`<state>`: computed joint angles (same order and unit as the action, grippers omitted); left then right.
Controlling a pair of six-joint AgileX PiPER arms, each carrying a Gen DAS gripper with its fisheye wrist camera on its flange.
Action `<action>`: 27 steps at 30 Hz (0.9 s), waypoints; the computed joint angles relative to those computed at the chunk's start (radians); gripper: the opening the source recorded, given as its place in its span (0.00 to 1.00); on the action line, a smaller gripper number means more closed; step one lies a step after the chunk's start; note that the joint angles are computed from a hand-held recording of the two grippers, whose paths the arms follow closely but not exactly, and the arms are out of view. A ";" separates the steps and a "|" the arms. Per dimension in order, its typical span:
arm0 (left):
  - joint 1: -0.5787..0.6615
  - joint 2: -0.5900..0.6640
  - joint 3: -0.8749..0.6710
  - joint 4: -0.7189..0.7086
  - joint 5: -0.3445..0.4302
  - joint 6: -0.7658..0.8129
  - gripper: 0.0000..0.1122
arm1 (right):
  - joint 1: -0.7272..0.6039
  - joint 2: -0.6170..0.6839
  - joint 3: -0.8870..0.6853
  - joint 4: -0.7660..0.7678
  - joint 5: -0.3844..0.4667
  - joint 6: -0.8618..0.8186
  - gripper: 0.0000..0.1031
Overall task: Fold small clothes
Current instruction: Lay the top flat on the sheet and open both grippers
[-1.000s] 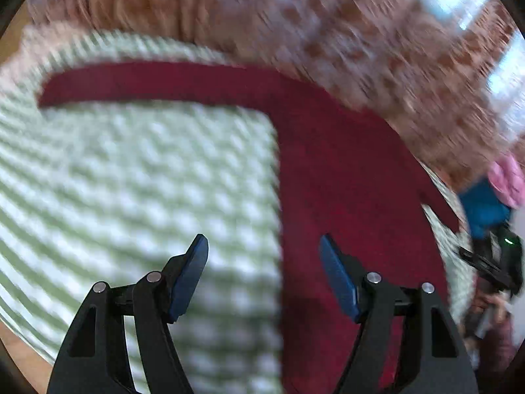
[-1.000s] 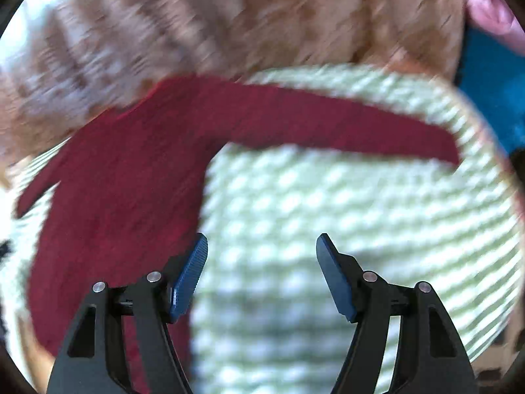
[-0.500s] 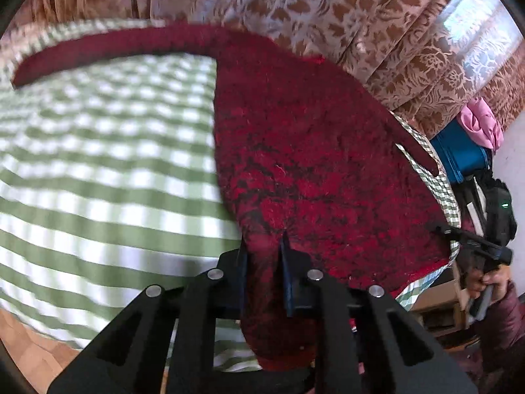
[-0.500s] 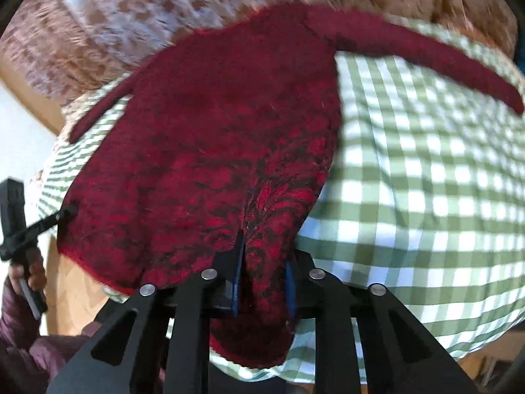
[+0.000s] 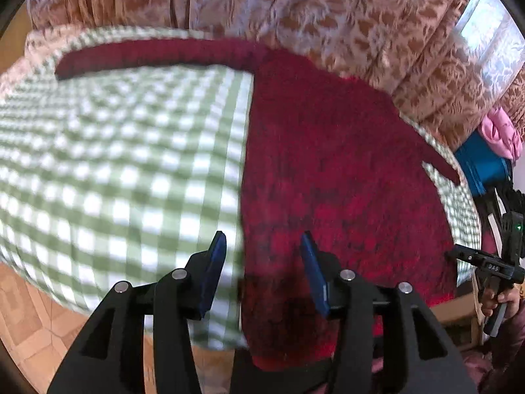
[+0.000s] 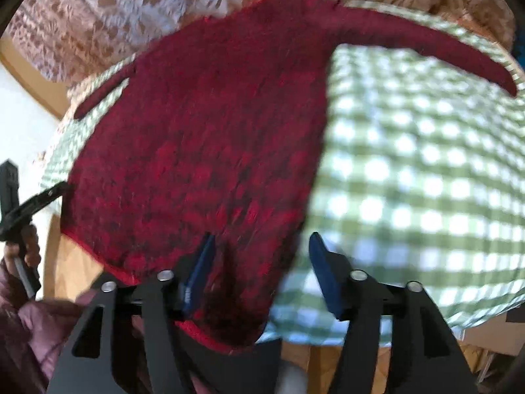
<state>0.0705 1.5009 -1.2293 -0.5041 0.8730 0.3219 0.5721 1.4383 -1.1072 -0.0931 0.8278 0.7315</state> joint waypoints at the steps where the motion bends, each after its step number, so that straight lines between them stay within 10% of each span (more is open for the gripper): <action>1: -0.019 0.004 -0.019 -0.010 -0.029 -0.009 0.48 | -0.038 -0.009 -0.008 0.019 -0.016 -0.010 0.63; 13: -0.337 0.236 -0.286 0.234 -0.055 -0.258 0.59 | -0.549 0.083 0.008 0.150 -0.300 0.071 0.52; 27: -0.404 0.323 -0.381 0.368 0.022 -0.419 0.71 | -0.944 0.501 -0.471 0.105 -0.267 0.218 0.45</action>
<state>-0.3336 1.8238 -1.6099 -0.1364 0.8945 -0.0969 -0.3716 1.9397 -1.5779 0.0122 0.5612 0.9495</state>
